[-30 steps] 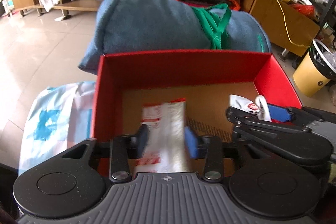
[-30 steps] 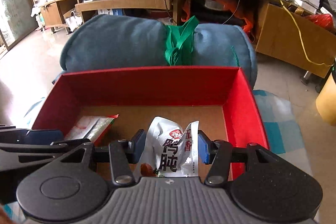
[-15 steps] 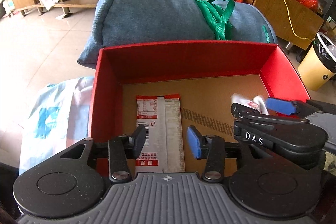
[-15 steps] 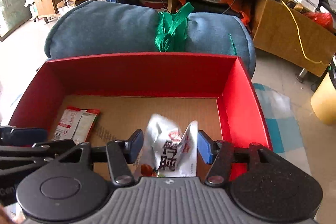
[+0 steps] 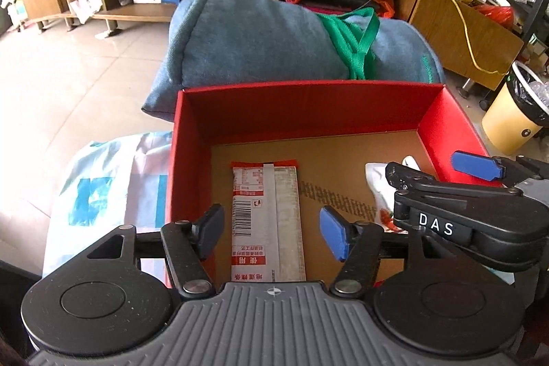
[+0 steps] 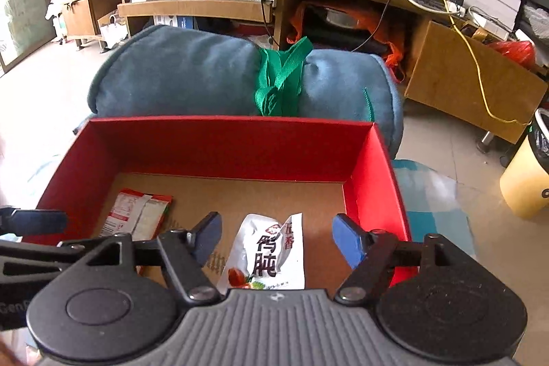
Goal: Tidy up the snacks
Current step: 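Lower the strip packet into the box and open the left tool while the right tool releases the pouch inside, then move both open tools back down to the remaining snacks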
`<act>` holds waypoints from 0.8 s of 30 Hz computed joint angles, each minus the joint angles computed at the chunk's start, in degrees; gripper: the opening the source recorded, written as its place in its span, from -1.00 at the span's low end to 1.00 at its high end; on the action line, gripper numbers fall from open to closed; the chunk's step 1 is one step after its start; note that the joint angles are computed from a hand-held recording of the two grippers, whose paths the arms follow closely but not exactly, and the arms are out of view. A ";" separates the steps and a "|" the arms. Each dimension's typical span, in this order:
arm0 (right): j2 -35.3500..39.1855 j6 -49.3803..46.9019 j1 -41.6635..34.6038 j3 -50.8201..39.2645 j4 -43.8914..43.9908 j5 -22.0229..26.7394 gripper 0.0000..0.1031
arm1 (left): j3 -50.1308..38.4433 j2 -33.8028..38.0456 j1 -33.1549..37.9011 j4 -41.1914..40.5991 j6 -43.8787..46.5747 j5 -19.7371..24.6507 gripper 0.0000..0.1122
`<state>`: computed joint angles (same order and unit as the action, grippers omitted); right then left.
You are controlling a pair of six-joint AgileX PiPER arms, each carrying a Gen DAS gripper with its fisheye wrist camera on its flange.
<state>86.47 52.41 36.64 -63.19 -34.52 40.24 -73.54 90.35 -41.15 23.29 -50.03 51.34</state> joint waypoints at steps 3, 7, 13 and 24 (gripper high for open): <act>-1.67 0.64 1.54 -0.06 -0.69 1.58 0.29 | 0.94 -1.74 -0.57 0.50 -0.52 0.16 0.28; -3.98 1.96 3.70 0.13 -1.65 3.84 0.30 | 1.92 -3.81 -1.24 1.07 -1.27 0.86 0.29; -6.95 3.70 7.78 0.65 -3.29 7.73 0.30 | 3.91 -7.59 -3.16 2.28 -2.78 1.85 0.30; -11.43 6.58 13.36 3.34 -3.74 11.73 0.30 | 8.21 -12.81 -6.21 1.67 -4.48 2.76 0.30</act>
